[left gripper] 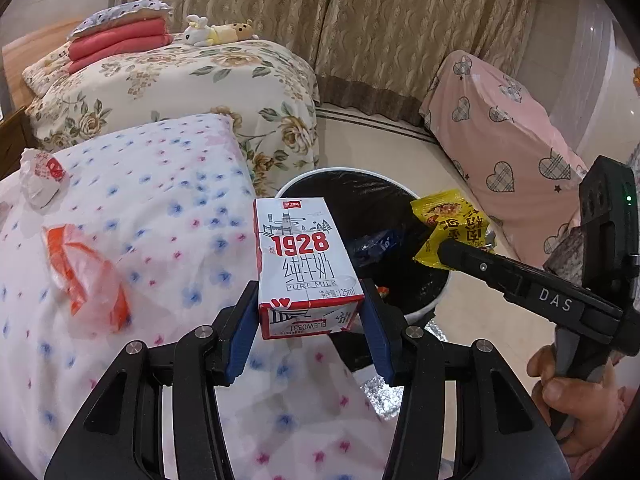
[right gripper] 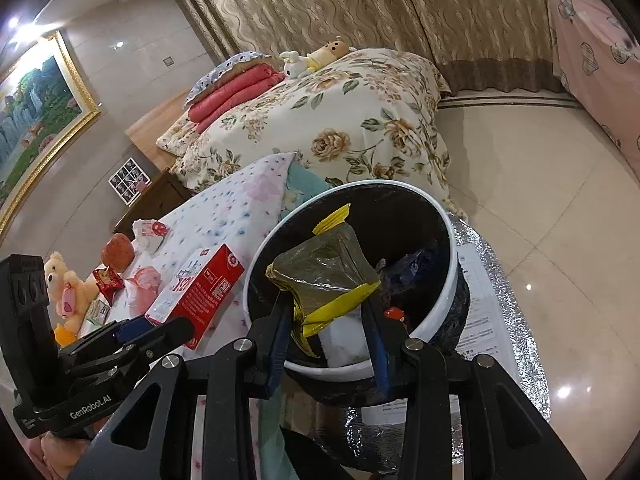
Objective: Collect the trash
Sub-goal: 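Carry the milk carton and yellow wrapper over the bin and open both tools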
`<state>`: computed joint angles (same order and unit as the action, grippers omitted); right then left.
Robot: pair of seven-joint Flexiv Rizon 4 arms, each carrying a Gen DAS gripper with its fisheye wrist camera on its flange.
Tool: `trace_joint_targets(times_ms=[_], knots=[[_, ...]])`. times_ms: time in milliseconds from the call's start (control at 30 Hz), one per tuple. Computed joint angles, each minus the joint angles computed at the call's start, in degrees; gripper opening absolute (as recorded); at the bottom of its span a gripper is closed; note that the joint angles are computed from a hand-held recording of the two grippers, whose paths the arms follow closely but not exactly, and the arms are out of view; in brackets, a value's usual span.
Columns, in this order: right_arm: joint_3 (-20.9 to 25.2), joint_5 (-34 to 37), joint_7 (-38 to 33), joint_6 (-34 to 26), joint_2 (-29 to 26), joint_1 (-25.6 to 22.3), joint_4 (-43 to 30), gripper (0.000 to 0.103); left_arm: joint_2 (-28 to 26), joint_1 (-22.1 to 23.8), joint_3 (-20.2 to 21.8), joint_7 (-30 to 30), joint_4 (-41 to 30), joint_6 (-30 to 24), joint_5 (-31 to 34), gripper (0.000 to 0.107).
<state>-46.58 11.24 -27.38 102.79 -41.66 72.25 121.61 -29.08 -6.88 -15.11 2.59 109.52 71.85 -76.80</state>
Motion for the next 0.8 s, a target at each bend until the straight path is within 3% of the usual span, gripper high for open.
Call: trace_joint_targets(times_ms=[800], knots=[[4.35,-2.33,-0.49,-0.99,1.58,-6.57,-0.82,0.039,-4.63,3.28,-4.17,-12.14,-4.54,-0.23,16.76,0.049]])
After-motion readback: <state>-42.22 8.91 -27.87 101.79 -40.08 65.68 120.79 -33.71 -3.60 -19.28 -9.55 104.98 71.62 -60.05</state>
